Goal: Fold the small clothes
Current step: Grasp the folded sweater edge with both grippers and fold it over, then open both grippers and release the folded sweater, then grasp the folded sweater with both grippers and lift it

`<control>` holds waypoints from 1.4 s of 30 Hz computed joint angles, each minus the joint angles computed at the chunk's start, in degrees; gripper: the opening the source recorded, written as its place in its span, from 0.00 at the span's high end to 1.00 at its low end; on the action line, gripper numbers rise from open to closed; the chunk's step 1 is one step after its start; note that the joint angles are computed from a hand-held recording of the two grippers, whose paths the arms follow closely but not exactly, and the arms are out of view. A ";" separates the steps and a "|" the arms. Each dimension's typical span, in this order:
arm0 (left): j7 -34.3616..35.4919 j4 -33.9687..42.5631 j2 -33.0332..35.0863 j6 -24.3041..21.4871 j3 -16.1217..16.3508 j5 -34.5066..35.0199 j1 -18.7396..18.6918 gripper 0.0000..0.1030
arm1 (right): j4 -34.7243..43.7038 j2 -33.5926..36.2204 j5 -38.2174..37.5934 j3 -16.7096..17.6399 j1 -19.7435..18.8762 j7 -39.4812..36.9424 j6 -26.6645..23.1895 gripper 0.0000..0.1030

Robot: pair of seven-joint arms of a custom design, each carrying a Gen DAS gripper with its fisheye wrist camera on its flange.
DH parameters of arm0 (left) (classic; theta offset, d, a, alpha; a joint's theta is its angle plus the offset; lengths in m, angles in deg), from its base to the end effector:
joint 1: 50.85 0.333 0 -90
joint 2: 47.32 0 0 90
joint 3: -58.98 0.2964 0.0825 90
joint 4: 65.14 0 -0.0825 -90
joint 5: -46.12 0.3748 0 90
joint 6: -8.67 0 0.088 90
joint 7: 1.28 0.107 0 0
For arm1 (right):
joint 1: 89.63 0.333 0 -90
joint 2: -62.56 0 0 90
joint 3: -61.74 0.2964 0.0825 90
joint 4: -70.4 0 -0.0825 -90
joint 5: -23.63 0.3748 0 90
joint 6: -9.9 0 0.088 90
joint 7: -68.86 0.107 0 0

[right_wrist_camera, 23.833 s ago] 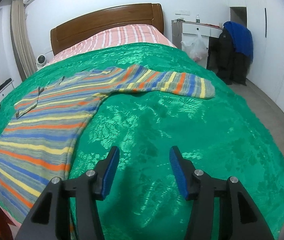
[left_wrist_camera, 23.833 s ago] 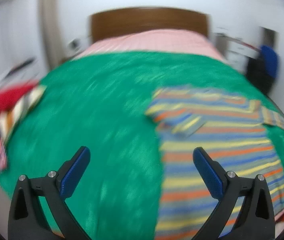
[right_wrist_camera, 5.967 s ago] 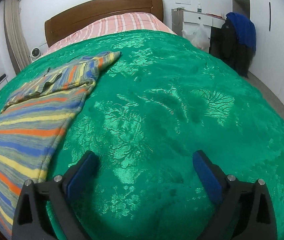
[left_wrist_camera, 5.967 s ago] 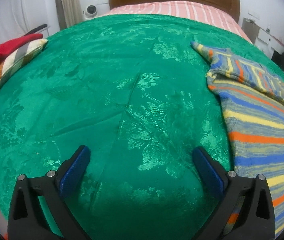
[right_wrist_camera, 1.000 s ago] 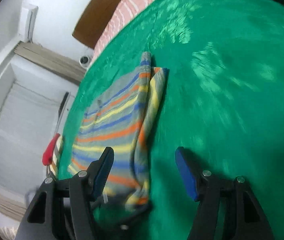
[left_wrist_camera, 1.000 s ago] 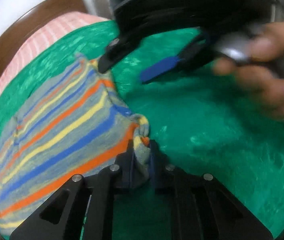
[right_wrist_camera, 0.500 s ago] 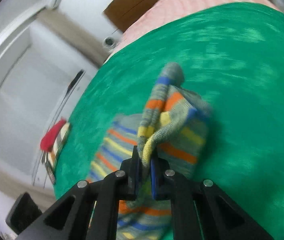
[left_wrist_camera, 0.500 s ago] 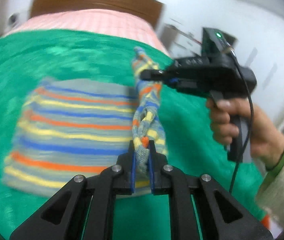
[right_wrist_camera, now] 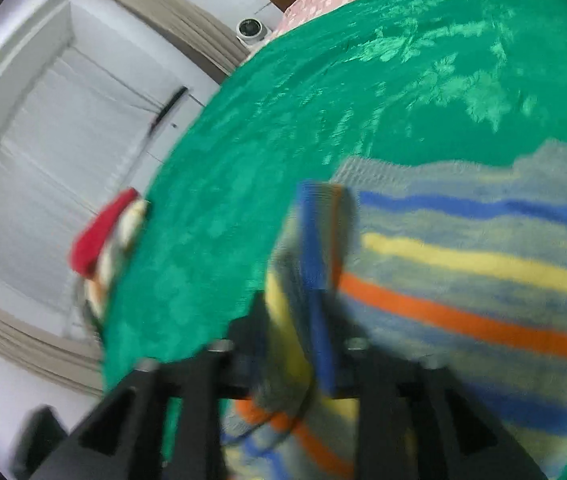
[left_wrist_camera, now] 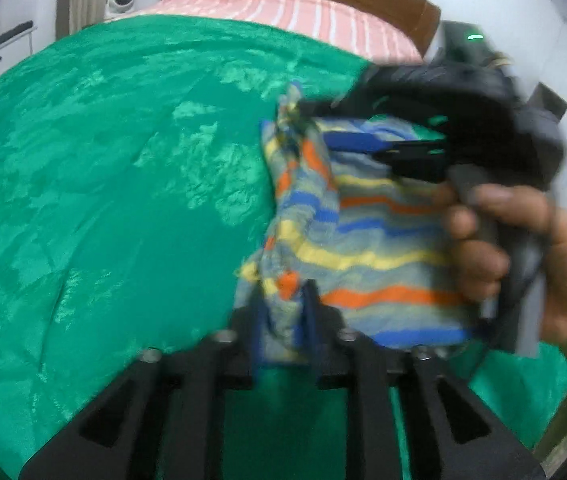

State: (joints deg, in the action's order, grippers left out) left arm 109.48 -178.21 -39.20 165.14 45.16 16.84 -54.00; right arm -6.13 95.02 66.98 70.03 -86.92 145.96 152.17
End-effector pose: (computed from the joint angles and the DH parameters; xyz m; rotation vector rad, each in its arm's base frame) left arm 0.5976 -0.1572 0.4524 -1.7269 2.1961 -0.9890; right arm 0.7327 0.1130 0.4556 -1.5163 1.6871 0.1039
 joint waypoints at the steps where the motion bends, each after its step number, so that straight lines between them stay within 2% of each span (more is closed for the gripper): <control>1: -1.47 -1.33 -1.22 0.77 0.40 1.27 -0.25 0.42 | -2.30 -1.78 2.05 0.83 -0.82 -1.25 1.50 0.53; 2: 0.04 -2.40 -2.23 1.92 0.16 -0.52 0.02 0.36 | -5.35 -4.30 4.47 1.58 -1.68 -3.63 3.48 0.53; 3: 4.36 -3.20 -3.08 3.29 -0.48 -5.05 0.46 0.31 | -9.25 -7.64 6.82 1.94 -2.40 -6.77 5.56 0.53; 4: 8.70 -3.71 -3.85 4.21 -0.87 -9.05 0.50 0.30 | -13.49 -11.50 7.20 1.22 -2.21 -9.22 7.53 0.53; 6: 9.92 -3.08 -3.53 4.39 -0.18 -8.82 -0.53 0.30 | -20.94 -18.50 2.73 -2.29 0.57 -11.79 9.79 0.53; 7: 8.14 -1.27 -1.80 4.23 0.34 -6.34 -1.12 0.31 | -23.54 -20.77 0.38 -2.55 0.94 -12.54 10.56 0.53; 8: 4.58 -0.59 -0.95 4.18 0.86 -2.97 -1.75 0.35 | -27.43 -23.96 -2.40 -3.48 1.94 -13.82 11.26 0.54; 9: 0.45 1.56 1.10 3.54 1.57 1.04 -2.20 0.53 | -31.36 -26.98 -4.07 -3.97 2.80 -15.69 11.65 0.55; 10: -6.53 2.81 2.21 1.22 3.03 7.41 -3.14 0.79 | -34.99 -29.54 -3.82 -4.15 3.54 -18.31 11.69 0.56; 11: -9.67 3.97 3.17 -1.45 3.19 9.76 -2.98 0.87 | -38.07 -31.47 -2.71 -4.46 4.26 -20.84 10.98 0.57; 12: -10.41 5.05 4.28 -2.63 1.65 9.80 -0.98 0.87 | -40.73 -32.70 -3.60 -4.94 4.99 -21.08 9.45 0.62; 14: -10.05 3.62 3.24 -2.35 1.86 10.11 -0.51 0.87 | -45.55 -33.13 -12.48 -5.82 5.69 -13.08 6.80 0.72; 15: -10.12 3.41 2.80 -2.63 1.80 11.45 -0.28 0.87 | -48.11 -34.26 -12.52 -6.47 6.57 -11.71 8.68 0.72; 16: -10.65 3.44 2.49 -2.89 1.96 13.13 -0.23 0.87 | -51.24 -36.19 -8.55 -6.42 6.78 -13.69 11.82 0.72; 17: -10.77 3.58 2.26 -3.37 1.90 13.81 0.00 0.87 | -52.37 -37.12 -8.20 -6.90 7.01 -13.07 11.97 0.72; 20: -10.00 5.49 2.22 -5.69 1.57 13.70 0.81 0.79 | -53.64 -38.52 -7.53 -8.08 7.12 -11.17 10.44 0.75; 21: -10.09 5.09 1.45 -4.95 1.68 14.87 0.58 0.69 | -54.61 -39.27 -6.12 -8.34 7.38 -11.76 11.26 0.75; 22: -10.50 3.60 0.01 -3.75 1.93 16.25 0.31 0.52 | -55.90 -40.33 -6.19 -8.21 7.52 -10.96 12.36 0.75; 23: -12.04 1.90 -1.76 -2.22 2.35 18.56 -0.28 0.43 | -56.75 -41.04 -6.49 -8.17 7.62 -10.21 13.32 0.72; 24: -13.58 0.24 -3.20 -0.51 2.74 20.50 -0.72 0.27 | -58.54 -42.53 -6.62 -7.96 7.87 -9.49 14.77 0.68; 25: -15.00 -0.91 -4.24 1.37 3.05 22.39 -1.13 0.21 | -60.55 -44.24 -6.92 -7.77 8.09 -8.68 16.45 0.63; 27: -16.34 -1.91 -4.81 3.51 3.45 25.26 -1.66 0.20 | -63.68 -46.92 -6.32 -7.67 9.27 -7.82 19.55 0.35; 28: -17.24 -2.36 -5.28 3.95 3.61 26.85 -1.90 0.19 | -65.16 -48.26 -6.66 -7.28 9.62 -6.54 21.14 0.31; 31: -19.48 -1.63 -4.56 4.34 3.98 30.75 -2.36 0.18 | -68.92 -51.89 -9.77 -6.61 9.34 -2.18 22.75 0.28; 36: -19.22 -1.50 -4.66 4.35 3.77 30.81 -2.26 0.18 | -69.93 -53.24 -13.37 -7.13 9.75 1.67 22.64 0.28; 37: -17.53 -1.04 -4.30 4.23 3.52 29.35 -2.12 0.17 | -69.73 -53.17 -14.17 -7.09 9.56 2.50 22.44 0.28; 38: -12.05 0.40 -3.22 3.74 2.68 24.35 -1.53 0.15 | -69.16 -52.65 -15.09 -6.88 9.22 3.49 22.56 0.28; 40: -0.49 3.82 -0.77 2.27 0.47 12.68 0.36 0.03 | -67.79 -51.68 -16.30 -7.16 8.95 4.59 22.57 0.28; 41: 5.35 7.80 2.22 0.25 -1.38 6.27 2.40 0.02 | -66.80 -50.94 -16.51 -7.45 8.83 5.10 22.80 0.28; 42: 7.20 11.54 4.97 -2.36 -1.24 3.88 2.62 0.02 | -65.38 -49.86 -15.84 -8.24 9.05 5.23 23.37 0.28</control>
